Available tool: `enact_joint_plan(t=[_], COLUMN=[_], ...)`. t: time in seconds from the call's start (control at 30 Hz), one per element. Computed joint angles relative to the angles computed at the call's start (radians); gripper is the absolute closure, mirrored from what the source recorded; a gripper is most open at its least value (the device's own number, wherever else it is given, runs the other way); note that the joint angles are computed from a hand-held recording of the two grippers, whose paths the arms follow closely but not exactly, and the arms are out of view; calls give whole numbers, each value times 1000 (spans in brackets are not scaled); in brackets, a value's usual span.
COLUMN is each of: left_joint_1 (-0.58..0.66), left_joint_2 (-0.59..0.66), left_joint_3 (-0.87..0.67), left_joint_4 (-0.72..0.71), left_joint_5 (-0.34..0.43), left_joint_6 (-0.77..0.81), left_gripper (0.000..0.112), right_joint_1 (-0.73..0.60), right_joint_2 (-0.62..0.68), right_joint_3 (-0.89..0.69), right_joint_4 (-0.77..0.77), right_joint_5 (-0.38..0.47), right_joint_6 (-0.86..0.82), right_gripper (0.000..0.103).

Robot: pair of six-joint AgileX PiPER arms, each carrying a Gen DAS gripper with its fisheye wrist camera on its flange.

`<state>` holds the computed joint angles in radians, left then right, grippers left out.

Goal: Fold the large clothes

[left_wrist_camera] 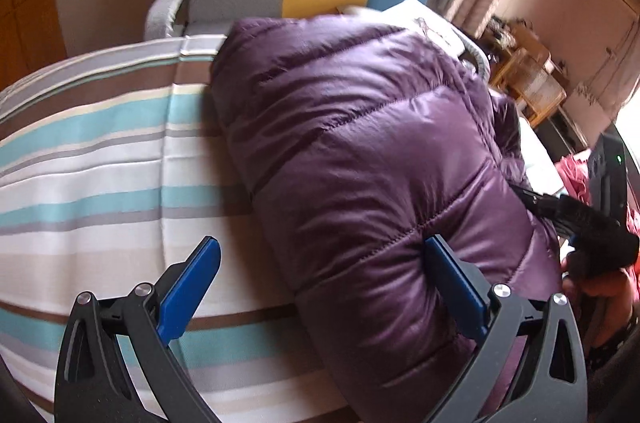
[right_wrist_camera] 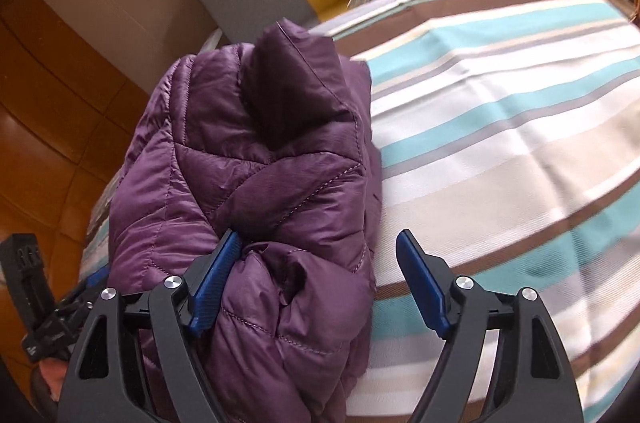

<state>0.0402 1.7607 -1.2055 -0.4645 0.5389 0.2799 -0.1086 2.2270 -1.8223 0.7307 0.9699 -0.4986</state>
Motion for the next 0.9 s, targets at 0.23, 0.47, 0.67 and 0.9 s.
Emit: enact_joint_plan(t=[0.23, 0.47, 0.67, 0.9], left_joint_1=[67, 52, 5, -7], left_joint_2=[91, 96, 22, -76], left_joint_3=[-76, -51, -3, 76], left_joint_4=[-195, -318, -229, -237], left_joint_5=[131, 118, 60, 21], left_joint_6=[169, 279, 245, 298], left_gripper=[11, 30, 48, 58], right_joint_1=[-30, -54, -80, -106], right_joint_2=[143, 135, 68, 19], right_joint_3=[-144, -72, 42, 144], right_joint_4=[111, 226, 320, 407], right_joint_5=[124, 138, 125, 118], right_joint_6=[-19, -119, -235, -327], right_gripper=[36, 60, 70, 71])
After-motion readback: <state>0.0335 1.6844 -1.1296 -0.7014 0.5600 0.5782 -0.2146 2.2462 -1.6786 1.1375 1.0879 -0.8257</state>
